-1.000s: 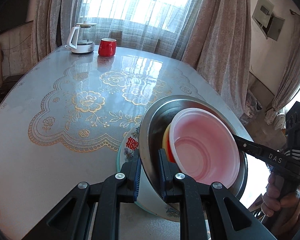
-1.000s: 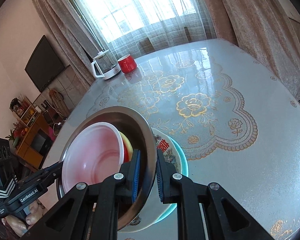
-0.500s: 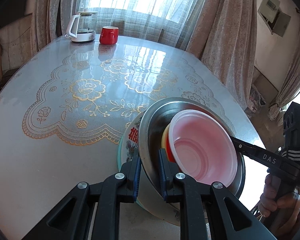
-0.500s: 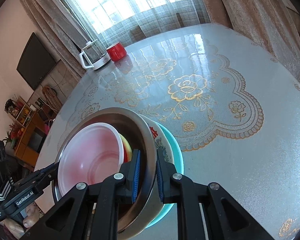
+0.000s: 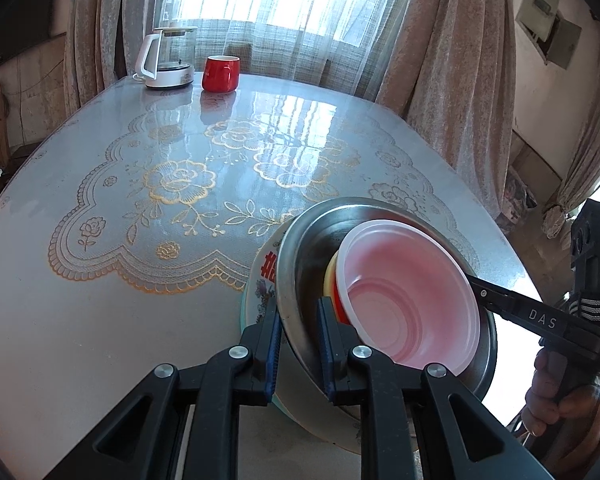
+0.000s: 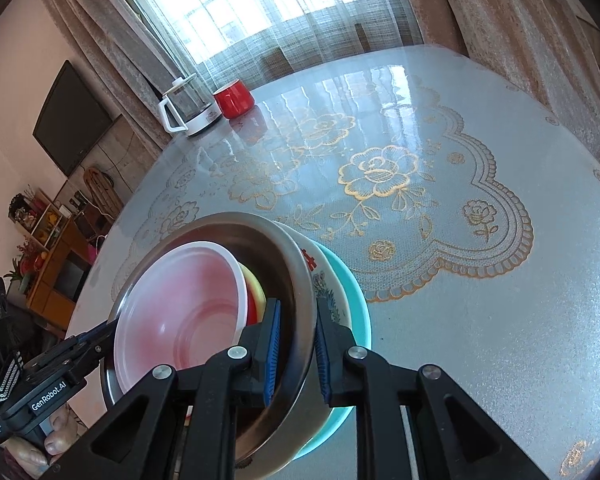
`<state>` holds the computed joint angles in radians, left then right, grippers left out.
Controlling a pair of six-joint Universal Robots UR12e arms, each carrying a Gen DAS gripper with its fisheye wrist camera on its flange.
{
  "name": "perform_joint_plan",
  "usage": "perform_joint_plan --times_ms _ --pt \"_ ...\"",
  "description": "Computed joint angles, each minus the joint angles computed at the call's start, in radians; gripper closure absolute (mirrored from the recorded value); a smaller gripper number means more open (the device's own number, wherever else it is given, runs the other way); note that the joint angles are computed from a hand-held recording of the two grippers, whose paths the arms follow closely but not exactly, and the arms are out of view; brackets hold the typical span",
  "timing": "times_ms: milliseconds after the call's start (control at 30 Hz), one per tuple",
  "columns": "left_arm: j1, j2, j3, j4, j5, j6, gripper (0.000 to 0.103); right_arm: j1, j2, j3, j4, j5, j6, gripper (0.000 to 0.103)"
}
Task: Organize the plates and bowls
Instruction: 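Lift the steel bowl with both grippers over the plate stack, then lower the steel bowl onto the dragon plate on the stack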
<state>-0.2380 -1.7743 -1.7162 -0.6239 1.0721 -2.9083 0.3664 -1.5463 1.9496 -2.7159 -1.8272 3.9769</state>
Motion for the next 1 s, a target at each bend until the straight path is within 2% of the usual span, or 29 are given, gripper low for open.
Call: perform_joint_plan --times_ms 233,500,633,700,1000 --pt "-0.004 0.003 -0.002 0.01 0.014 0.002 0.085 -0.002 -0.003 0.001 0.002 0.007 0.011 0.085" --pt "-0.008 0.004 -0.005 0.023 0.031 -0.002 0.085 0.004 -0.018 0.028 -0.044 0.007 0.021 0.082" --pt "-0.01 0.005 -0.008 0.031 0.041 -0.007 0.085 0.013 -0.009 0.026 -0.059 -0.009 0.008 0.089" --pt "-0.011 0.005 -0.009 0.036 0.046 -0.011 0.085 0.02 -0.003 0.015 -0.043 -0.034 -0.001 0.089" --pt "-0.022 0.001 -0.007 0.06 0.074 -0.019 0.084 0.019 0.003 0.011 -0.043 -0.047 -0.008 0.089"
